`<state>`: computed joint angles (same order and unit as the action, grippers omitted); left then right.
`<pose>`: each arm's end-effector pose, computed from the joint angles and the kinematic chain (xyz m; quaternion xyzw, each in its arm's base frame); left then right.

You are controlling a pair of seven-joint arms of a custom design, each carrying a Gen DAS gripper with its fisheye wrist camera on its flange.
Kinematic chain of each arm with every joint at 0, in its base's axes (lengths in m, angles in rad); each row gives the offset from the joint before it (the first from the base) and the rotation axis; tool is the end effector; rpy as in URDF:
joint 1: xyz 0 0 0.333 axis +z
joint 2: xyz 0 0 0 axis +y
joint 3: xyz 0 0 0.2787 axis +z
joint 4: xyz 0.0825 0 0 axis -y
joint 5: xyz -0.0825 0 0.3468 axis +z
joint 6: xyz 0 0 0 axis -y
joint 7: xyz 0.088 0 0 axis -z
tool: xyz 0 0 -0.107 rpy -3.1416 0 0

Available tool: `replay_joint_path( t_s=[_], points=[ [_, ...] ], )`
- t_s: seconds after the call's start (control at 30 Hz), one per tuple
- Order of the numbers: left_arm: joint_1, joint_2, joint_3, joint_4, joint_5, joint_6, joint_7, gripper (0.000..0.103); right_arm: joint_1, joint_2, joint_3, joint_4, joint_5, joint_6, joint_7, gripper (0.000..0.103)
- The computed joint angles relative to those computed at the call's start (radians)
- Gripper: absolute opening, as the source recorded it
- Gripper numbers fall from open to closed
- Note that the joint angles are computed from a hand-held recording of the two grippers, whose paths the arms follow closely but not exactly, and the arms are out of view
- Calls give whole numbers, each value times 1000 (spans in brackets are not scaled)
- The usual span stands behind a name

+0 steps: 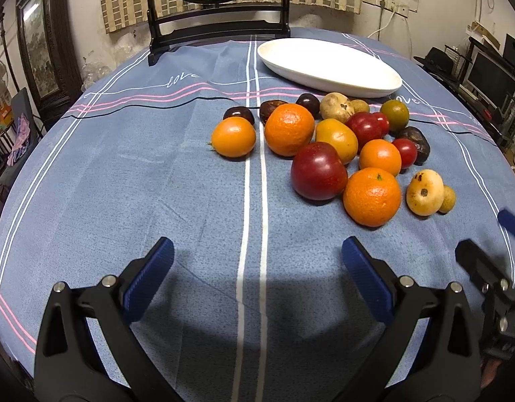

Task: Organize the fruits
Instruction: 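Grasp the dark red plum with the left gripper while the right gripper grasps a small yellow fruit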

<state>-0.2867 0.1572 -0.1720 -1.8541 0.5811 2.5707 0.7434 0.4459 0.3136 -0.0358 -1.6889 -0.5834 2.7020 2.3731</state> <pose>0.5398 -0.2708 0.4773 -0.6575 0.6742 -0.2363 0.2394 0.5855 0.2779 0.4720 -0.6698 0.6329 -0.2638 0.2849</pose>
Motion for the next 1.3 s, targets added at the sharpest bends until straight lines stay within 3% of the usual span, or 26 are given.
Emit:
replay_joint_path(
  t_s=[0.07,0.13,0.17,0.2,0.33,0.57,0.73,0.9,1.07,1.3],
  points=[
    [8,-3,-8,-7,-30,19,57,101,-15,8,13,28,21,-16,-70,102],
    [7,-5,-9,-6,-36,23,85,101,-32,34,28,76,64,-51,-163,93],
    [5,-4,-8,-2,-31,24,92,101,-33,51,31,107,82,-84,-200,82],
    [3,-5,-7,-1,-25,25,97,101,-43,75,43,143,117,-110,-256,78],
    [4,1,-9,16,-44,14,132,101,-35,149,46,249,185,-180,-377,70],
    [35,28,-25,46,-244,13,294,101,-49,193,61,313,308,-221,-529,43],
    [26,52,-3,95,-238,-5,308,101,-53,137,48,220,335,-183,-555,41],
    [14,83,-1,140,-232,-34,334,101,-63,189,51,294,364,-220,-584,25],
    [19,109,-8,170,-280,-64,385,101,-56,254,38,396,369,-245,-599,23],
    [39,154,-18,235,-390,-84,472,101,-87,196,53,289,440,-171,-603,22]
  ],
)
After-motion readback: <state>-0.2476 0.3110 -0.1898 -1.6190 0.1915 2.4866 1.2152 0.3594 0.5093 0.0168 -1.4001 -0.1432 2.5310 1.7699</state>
